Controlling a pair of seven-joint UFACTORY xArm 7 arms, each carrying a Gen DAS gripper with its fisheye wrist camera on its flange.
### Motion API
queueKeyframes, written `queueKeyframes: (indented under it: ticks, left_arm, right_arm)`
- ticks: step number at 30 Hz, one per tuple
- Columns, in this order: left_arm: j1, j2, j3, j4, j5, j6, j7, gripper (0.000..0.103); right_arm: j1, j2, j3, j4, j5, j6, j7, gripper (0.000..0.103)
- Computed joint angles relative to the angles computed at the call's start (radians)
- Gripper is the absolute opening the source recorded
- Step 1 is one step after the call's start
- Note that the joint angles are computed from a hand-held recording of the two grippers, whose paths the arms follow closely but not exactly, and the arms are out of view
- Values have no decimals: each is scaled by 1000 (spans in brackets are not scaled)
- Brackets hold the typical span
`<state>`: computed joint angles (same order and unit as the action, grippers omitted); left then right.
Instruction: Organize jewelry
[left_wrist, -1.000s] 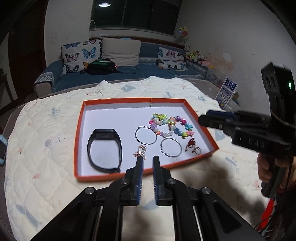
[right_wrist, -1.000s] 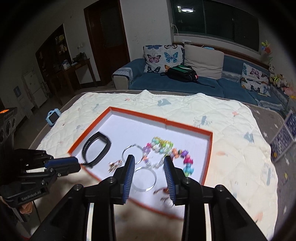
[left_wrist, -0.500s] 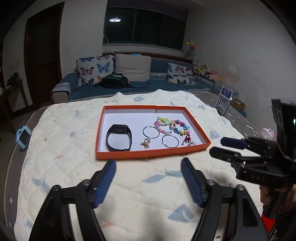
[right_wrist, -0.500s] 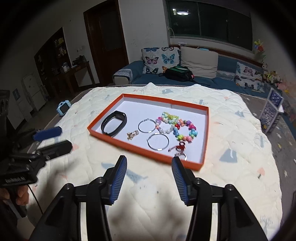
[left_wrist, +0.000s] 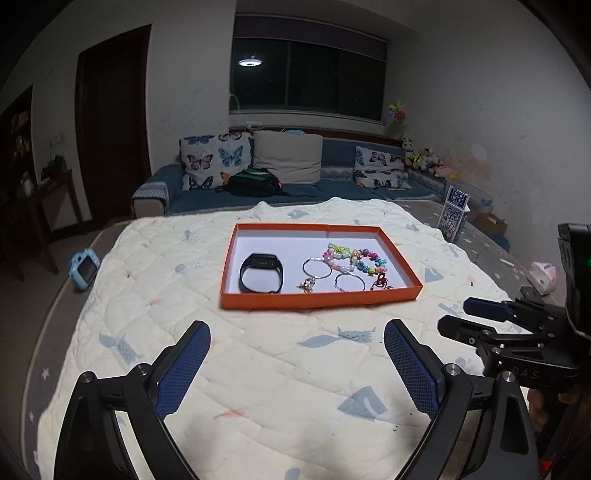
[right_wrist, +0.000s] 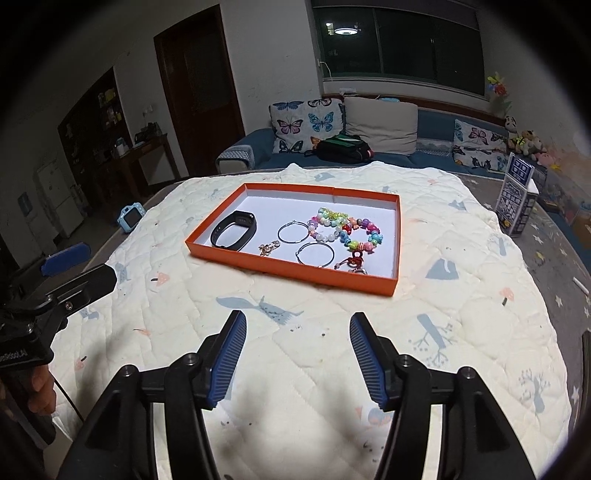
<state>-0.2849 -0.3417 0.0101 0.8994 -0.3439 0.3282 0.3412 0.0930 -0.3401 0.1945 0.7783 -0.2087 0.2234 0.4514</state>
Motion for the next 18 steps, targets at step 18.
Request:
queueKeyframes:
  ticks: [18]
  left_arm:
    - [20,-22,6,-29,17,17,-43,103]
  right_arm:
    - [-33,-24,43,-19,-66,-15,65,68]
